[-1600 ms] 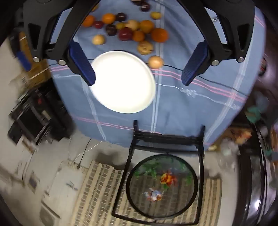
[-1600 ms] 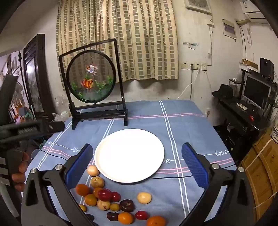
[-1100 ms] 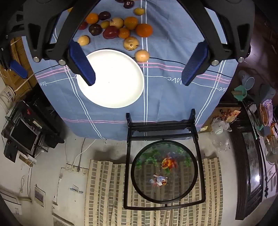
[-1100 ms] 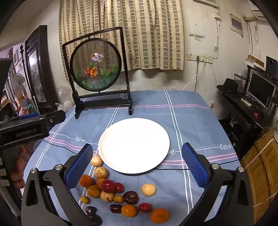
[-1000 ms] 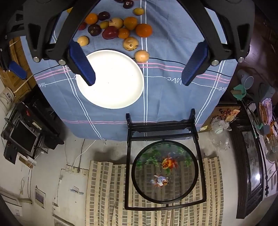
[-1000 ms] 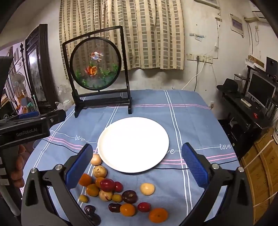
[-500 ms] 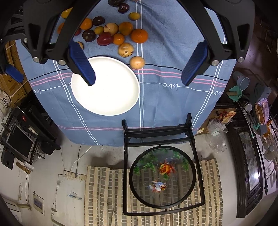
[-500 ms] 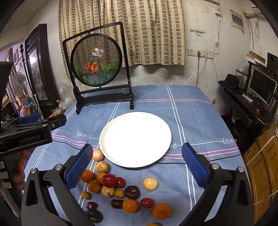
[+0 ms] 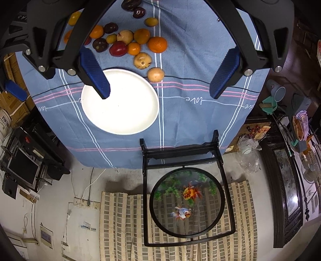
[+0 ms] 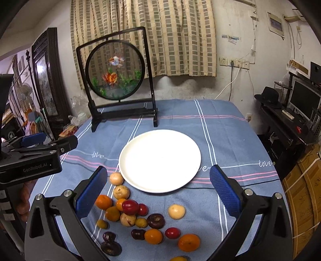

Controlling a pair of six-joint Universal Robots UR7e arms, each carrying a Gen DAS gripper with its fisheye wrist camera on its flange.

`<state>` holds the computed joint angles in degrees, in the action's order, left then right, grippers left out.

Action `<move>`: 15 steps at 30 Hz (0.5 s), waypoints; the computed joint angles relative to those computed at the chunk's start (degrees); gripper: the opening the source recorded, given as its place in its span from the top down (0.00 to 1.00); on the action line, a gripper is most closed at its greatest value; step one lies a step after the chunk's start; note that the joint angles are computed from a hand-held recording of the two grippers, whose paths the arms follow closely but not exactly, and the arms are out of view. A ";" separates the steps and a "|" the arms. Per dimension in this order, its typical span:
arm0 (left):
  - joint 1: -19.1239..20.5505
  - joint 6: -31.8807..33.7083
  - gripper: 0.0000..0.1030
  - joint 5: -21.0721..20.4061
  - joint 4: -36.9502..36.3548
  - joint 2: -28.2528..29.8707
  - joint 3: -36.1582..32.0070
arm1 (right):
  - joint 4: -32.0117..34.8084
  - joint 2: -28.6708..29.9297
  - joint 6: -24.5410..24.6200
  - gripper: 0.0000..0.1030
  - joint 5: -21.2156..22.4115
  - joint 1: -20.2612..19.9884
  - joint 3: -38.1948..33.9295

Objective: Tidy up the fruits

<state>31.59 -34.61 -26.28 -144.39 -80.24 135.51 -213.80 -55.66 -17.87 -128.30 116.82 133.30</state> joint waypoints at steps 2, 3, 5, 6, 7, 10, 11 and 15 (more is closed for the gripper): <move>0.40 0.43 0.02 -1.17 1.06 -0.72 0.50 | 1.22 -0.57 -0.48 0.01 -0.34 -0.39 0.89; 0.61 0.11 0.02 -1.74 2.35 -1.34 0.98 | 1.69 -0.91 -0.88 0.01 -0.56 -0.69 1.51; 0.73 -0.65 0.02 -2.33 4.45 -2.60 2.24 | 1.33 -1.56 -1.64 0.01 -1.01 -1.73 3.67; 0.70 -0.48 0.02 -3.08 4.63 -3.57 3.57 | 1.40 -1.94 -1.44 0.01 -1.02 -2.25 4.60; 0.68 -0.17 0.02 -3.82 4.67 -4.36 4.60 | 1.88 -2.54 -0.85 0.01 -0.67 -2.99 5.74; 0.03 0.96 0.02 -7.28 5.78 -7.71 8.74 | 4.69 -4.72 1.57 0.01 0.82 -5.49 9.32; -0.32 1.12 0.02 -9.10 7.29 -9.34 10.37 | 5.02 -4.97 1.53 0.01 0.80 -6.03 10.36; -1.00 0.02 0.02 -15.81 11.25 -13.69 14.95 | 5.61 -4.78 -0.05 0.01 -1.39 -7.79 14.95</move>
<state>30.59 -34.59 -42.10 -133.13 -93.93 150.45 -208.19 -60.44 -17.92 -129.69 109.03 148.25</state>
